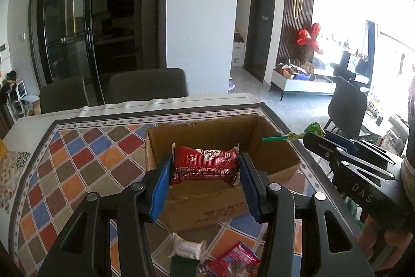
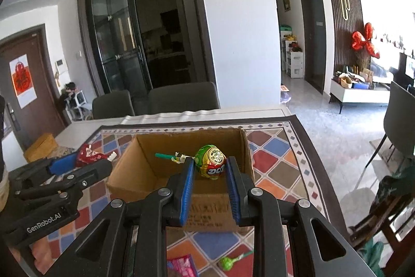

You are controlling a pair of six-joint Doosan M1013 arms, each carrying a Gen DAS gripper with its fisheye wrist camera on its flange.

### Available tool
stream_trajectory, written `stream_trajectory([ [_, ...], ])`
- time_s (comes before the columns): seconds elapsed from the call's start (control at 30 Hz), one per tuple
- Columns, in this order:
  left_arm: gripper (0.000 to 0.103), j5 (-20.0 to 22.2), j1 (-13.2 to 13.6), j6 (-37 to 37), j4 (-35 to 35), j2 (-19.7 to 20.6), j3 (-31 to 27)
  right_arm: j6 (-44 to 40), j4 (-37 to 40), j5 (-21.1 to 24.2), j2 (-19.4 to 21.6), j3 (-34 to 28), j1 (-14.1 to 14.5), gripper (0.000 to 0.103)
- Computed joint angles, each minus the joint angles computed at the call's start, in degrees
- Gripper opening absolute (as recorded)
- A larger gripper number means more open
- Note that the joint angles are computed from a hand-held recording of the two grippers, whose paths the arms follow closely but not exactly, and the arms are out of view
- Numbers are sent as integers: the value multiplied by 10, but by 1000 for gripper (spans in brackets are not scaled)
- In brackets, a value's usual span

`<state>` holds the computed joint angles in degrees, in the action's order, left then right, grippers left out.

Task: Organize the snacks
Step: 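Lift both items over the cardboard box and open both tools to drop them, then withdraw both tools from the box back to the remaining snacks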

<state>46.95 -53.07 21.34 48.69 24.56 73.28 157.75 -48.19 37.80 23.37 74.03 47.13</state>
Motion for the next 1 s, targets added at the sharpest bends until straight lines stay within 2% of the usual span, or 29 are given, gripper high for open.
stream_trajectory([
  [0.23,50,-2,21,46,-52,18,-25,-86,80,14,27,-45,-15,26],
  [0.43,50,4,34,78,-89,34,-45,-126,118,37,46,-74,-20,26],
  [0.5,52,14,38,89,-99,42,-58,-135,125,46,52,-83,-21,26],
  [0.53,57,20,38,91,-99,45,-62,-140,132,50,56,-88,-23,26],
  [0.57,63,27,38,89,-95,47,-65,-141,136,51,57,-91,-23,28],
  [0.63,65,33,35,77,-77,47,-64,-147,147,59,61,-98,-25,37],
  [0.67,67,33,33,74,-72,45,-61,-135,137,62,61,-97,-23,38],
  [1.0,70,10,12,52,-44,20,-23,-130,146,41,35,-58,-17,38],
])
